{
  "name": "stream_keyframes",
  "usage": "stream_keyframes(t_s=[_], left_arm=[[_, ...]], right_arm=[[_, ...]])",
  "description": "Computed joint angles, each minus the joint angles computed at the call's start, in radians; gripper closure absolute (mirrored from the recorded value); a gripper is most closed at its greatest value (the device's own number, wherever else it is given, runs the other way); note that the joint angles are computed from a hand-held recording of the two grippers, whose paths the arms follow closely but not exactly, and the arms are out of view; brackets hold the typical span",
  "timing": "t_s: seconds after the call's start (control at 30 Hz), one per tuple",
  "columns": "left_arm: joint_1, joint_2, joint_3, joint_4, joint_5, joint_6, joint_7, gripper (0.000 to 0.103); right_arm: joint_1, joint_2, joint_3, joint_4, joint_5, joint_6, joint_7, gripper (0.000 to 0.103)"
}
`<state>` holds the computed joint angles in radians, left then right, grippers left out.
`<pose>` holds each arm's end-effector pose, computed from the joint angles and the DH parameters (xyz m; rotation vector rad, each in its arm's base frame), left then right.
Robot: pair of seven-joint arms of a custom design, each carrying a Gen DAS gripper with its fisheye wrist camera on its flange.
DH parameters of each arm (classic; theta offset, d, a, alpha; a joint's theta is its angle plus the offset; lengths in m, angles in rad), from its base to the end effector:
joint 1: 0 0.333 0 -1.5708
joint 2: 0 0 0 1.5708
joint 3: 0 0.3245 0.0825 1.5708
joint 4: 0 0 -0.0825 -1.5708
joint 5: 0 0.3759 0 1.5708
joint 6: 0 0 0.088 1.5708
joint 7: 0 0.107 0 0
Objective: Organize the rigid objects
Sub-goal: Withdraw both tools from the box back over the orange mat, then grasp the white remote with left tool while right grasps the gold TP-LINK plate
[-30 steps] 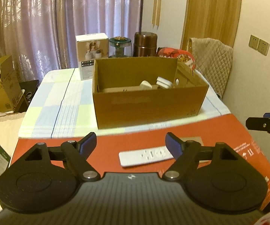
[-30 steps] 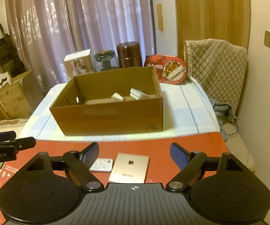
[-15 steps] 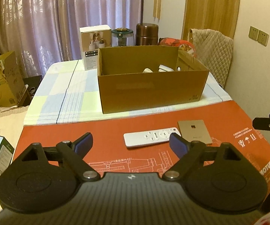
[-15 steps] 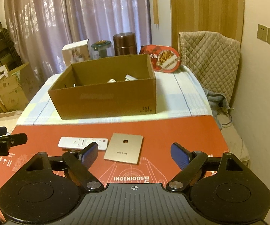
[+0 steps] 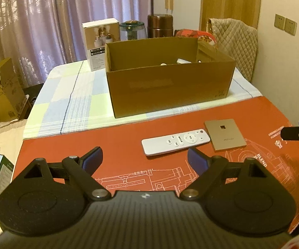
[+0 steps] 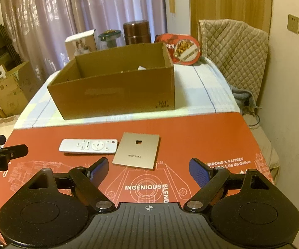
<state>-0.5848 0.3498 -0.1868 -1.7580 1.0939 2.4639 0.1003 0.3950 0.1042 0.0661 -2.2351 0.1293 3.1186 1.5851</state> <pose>0.4904 -0.4606 0.4216 -1.6906 1.7573 -0.7306 0.5253 0.2477 0.4305 -1.9500 1.4146 -0.4494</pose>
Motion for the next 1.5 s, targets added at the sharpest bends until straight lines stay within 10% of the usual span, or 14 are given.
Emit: stream_keyframes(t_s=[0.67,1.07,1.23,1.5], left_arm=[[0.012,0.244,0.089,0.162,0.023,0.223,0.405,0.017],[0.101,0.393,0.055,0.303,-0.301,0.355,0.836,0.034],[0.109,0.381,0.042,0.278,-0.459,0.366,0.840,0.059],[-0.022,0.348,0.159,0.258,-0.458,0.312,0.589,0.063]], right_arm=[[-0.070,0.255,0.100,0.169,0.225,0.011,-0.173,0.021],[-0.056,0.318,0.095,0.243,0.233,0.001,-0.193,0.021],[-0.029,0.337,0.070,0.264,0.223,0.003,-0.172,0.021],[-0.021,0.348,0.063,0.275,0.211,0.019,-0.158,0.021]])
